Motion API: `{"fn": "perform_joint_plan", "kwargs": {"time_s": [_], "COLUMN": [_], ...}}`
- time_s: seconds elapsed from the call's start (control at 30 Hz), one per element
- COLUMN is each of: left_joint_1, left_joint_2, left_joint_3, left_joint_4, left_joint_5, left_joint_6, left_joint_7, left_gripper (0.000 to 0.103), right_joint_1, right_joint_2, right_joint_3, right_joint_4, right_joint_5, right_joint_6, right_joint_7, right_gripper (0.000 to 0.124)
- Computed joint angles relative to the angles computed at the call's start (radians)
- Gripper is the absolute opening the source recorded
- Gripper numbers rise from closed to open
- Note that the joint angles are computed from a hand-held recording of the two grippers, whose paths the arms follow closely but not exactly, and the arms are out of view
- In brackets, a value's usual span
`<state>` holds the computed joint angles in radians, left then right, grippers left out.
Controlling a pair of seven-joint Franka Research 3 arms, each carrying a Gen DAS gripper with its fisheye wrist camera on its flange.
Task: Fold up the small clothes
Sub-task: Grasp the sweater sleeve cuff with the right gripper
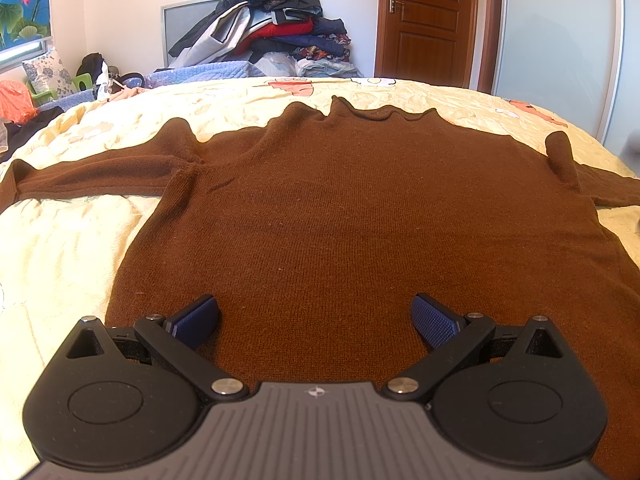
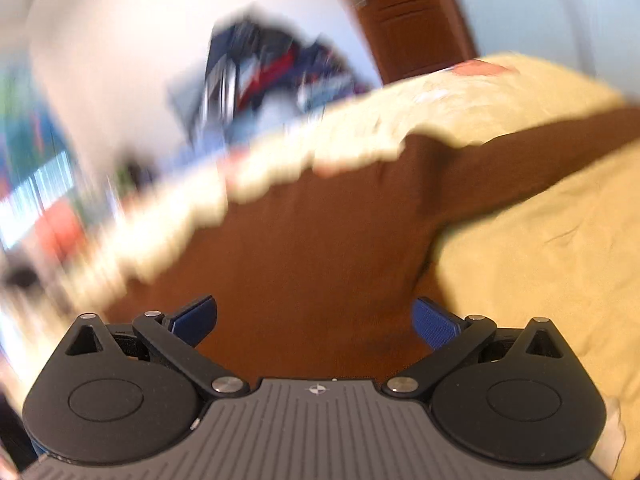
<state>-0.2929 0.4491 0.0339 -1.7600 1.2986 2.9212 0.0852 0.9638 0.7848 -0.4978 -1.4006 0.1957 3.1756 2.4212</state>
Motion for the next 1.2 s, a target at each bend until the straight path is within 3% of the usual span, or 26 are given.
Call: {"fn": "perform_joint_plan", "kwargs": {"time_s": [0.1,0.13,0.2,0.3,0.37,0.4,0.47,0.53,0.6,0.67,0.8,0.9,0.97,1.03,1.1,1.13,1.2], "left_joint_1": [0.0,0.0,0.0,0.0,-0.001,-0.001,-0.001,-0.001,-0.001,-0.001,-0.001,-0.001,-0.001,-0.001,0.0,0.0,0.0], "left_joint_2": [0.0,0.0,0.0,0.0,0.0,0.0,0.0,0.0,0.0,0.0,0.0,0.0,0.0,0.0,0.0,0.0,0.001], "left_joint_3": [0.001,0.001,0.001,0.001,0.001,0.001,0.001,0.001,0.001,0.001,0.001,0.001,0.001,0.001,0.002,0.003,0.004], "left_joint_4": [-0.001,0.0,0.0,-0.001,0.0,0.0,0.0,0.0,0.0,0.0,0.0,0.0,0.0,0.0,0.0,0.0,0.001], "left_joint_5": [0.0,0.0,0.0,0.0,-0.001,0.0,-0.001,-0.001,-0.001,-0.001,0.0,0.0,0.0,0.0,0.002,0.003,0.007], "left_joint_6": [0.002,0.001,0.001,0.001,0.001,0.001,0.0,0.001,0.001,0.001,0.002,0.001,0.001,0.001,0.005,0.007,0.013], "left_joint_7": [0.0,0.0,0.0,0.0,0.0,0.0,0.0,0.0,0.0,0.0,-0.001,-0.001,-0.001,-0.001,-0.005,-0.008,-0.016], "left_gripper": [0.103,0.103,0.103,0.103,0.103,0.103,0.103,0.103,0.103,0.103,0.103,0.103,0.103,0.103,0.103,0.103,0.103], "right_joint_1": [-0.183,-0.224,-0.204,-0.09,-0.093,-0.136,-0.267,-0.326,-0.279,-0.255,-0.259,-0.313,-0.291,-0.286,-0.244,-0.202,-0.175], "right_joint_2": [-0.093,-0.103,-0.118,-0.075,-0.049,-0.052,-0.041,-0.009,0.048,0.095,0.181,0.178,0.174,0.171,0.182,0.186,0.196], "right_joint_3": [0.18,0.199,0.133,-0.088,-0.133,-0.104,0.039,0.089,0.0,-0.073,-0.16,-0.132,-0.156,-0.168,-0.228,-0.273,-0.294], "right_joint_4": [-0.147,-0.176,-0.228,-0.248,-0.231,-0.23,-0.192,-0.144,-0.081,-0.03,0.086,0.117,0.097,0.091,0.076,0.05,0.065], "right_joint_5": [0.103,0.125,0.332,0.547,0.653,0.635,0.624,0.605,0.664,0.646,0.584,0.504,0.509,0.473,0.443,0.429,0.378], "right_joint_6": [0.254,0.298,0.319,0.26,0.213,0.204,0.234,0.249,0.18,0.118,0.011,0.002,-0.004,-0.032,-0.065,-0.051,-0.009], "right_joint_7": [0.058,0.096,0.078,0.074,0.028,0.059,0.063,0.059,0.025,0.068,0.17,0.208,0.203,0.219,0.278,0.31,0.308], "right_gripper": [0.103,0.103,0.1,0.093,0.093,0.092,0.082,0.075,0.075,0.075,0.075,0.075,0.064,0.013,0.014,0.014,0.014]}}
